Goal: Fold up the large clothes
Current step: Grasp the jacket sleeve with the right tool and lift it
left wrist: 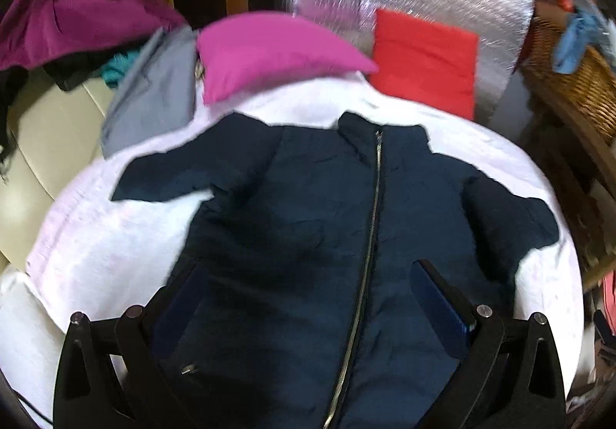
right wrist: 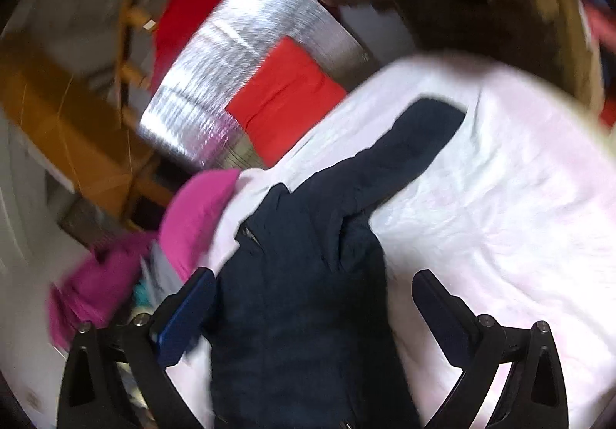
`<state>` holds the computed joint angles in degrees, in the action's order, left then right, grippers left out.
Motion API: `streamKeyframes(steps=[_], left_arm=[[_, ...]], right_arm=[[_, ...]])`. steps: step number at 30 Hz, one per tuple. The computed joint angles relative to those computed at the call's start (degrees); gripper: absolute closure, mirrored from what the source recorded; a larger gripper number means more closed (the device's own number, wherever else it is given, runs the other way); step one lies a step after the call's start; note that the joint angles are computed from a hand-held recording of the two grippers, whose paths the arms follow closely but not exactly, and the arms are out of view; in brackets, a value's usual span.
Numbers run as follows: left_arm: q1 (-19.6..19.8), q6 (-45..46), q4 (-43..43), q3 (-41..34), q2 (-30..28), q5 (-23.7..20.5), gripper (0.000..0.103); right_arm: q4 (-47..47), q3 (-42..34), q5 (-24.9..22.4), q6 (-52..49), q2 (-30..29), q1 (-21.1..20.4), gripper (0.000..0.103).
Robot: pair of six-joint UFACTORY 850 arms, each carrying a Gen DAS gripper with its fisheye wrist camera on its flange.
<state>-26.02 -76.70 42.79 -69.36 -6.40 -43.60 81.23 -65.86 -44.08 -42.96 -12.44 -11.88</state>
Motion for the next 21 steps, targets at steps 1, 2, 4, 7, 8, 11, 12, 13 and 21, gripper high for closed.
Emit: streamKeyframes(steps=[1, 2, 4, 7, 8, 11, 12, 13, 21], left_arm=[[0.42, -0.43, -0.13, -0.75, -1.42, 0.50, 0.000], [0.76, -0.53, -0.42, -1.58, -2.67, 0.80, 0.000], [1.37, -1.60, 0.29, -3.84, -5.94, 0.56, 0.000], [2.33, -4.13, 2.83, -6.22, -9.49, 0.82, 0.000], [2.54, -4.97, 3.88, -6.79, -10.37, 0.62, 0.000], [3.07, -7.35, 7.90, -7.67, -12.24, -0.28, 0.000], [3.21, -8.22, 9.31, -7.61, -12.51, -0.79, 0.000], [3.46, -8.84, 10.47, -7.57, -12.76, -1.18, 0.000], [6.36, -10.63, 14.30, -7.53, -12.99, -2.04, 0.000]], right_arm=[[0.47, -2.16, -0.59, 1.23, -2.88, -0.16, 0.000], [1.69, -3.74, -0.72, 1.81, -5.40, -0.24, 0.000], [4.30, -8.03, -1.23, 3.31, -11.34, -0.35, 0.001], [5.48, -14.27, -1.46, 6.23, -18.57, -0.04, 0.011], [5.16, -16.28, -0.53, 7.63, -20.52, 0.23, 0.015], [-1.50, -22.73, 4.12, 16.59, -26.02, 1.39, 0.029], [-5.99, -24.73, 6.41, 21.42, -27.42, 1.83, 0.030], [-8.16, -25.89, 7.72, 23.84, -28.10, 1.95, 0.030], [-8.49, -29.78, 15.70, 25.60, -32.17, 3.09, 0.062]])
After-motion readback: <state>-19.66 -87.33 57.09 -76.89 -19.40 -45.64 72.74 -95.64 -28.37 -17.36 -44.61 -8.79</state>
